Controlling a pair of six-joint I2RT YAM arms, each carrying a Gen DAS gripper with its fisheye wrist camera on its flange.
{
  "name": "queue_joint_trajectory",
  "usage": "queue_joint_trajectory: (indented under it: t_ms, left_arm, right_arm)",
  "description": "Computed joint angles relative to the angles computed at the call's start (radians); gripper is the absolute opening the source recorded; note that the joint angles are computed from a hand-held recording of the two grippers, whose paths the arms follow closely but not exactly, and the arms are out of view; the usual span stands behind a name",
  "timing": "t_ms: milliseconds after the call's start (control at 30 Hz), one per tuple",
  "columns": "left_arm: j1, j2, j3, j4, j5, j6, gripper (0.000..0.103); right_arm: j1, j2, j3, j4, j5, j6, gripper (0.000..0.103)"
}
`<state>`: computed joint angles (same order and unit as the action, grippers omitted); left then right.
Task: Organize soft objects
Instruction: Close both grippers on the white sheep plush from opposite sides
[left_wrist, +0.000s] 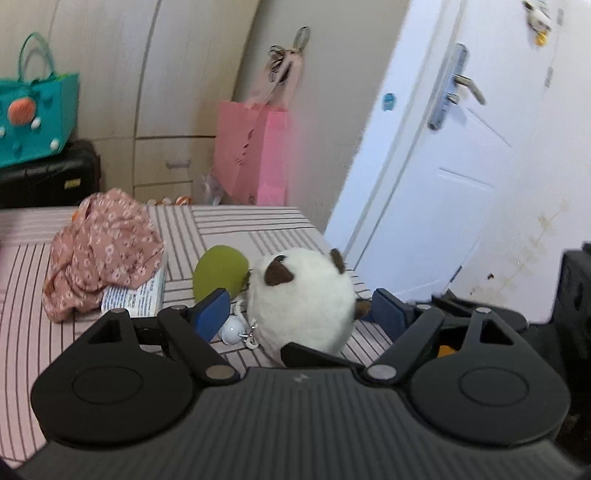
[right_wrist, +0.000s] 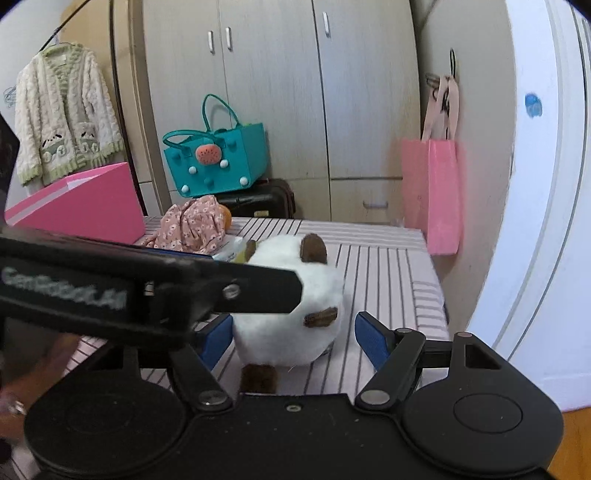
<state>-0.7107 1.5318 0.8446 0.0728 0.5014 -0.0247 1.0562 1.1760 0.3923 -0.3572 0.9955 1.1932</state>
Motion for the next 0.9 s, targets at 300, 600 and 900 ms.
queue_joint_trajectory:
  t_ms: [300, 600, 900]
  left_arm:
    - [-0.042, 0.011, -0.045, 0.041, -0.094, -0.062, 0.081]
    - [-0.002, -0.007, -0.104, 0.114, 0.026, -0.128, 0.069]
    - [0.034, -0.076, -0.143, 0.036, 0.087, -0.088, 0.058]
  right_arm:
    - [0.014, 0.047, -0.003, 0.045, 0.003, 0.041, 0.059]
    - [0.116, 0.211, 0.130, -0.187, 0.076, 0.284, 0.056]
    - [0.242, 0.382, 0.311, -0.521, 0.094, 0.704, 0.051]
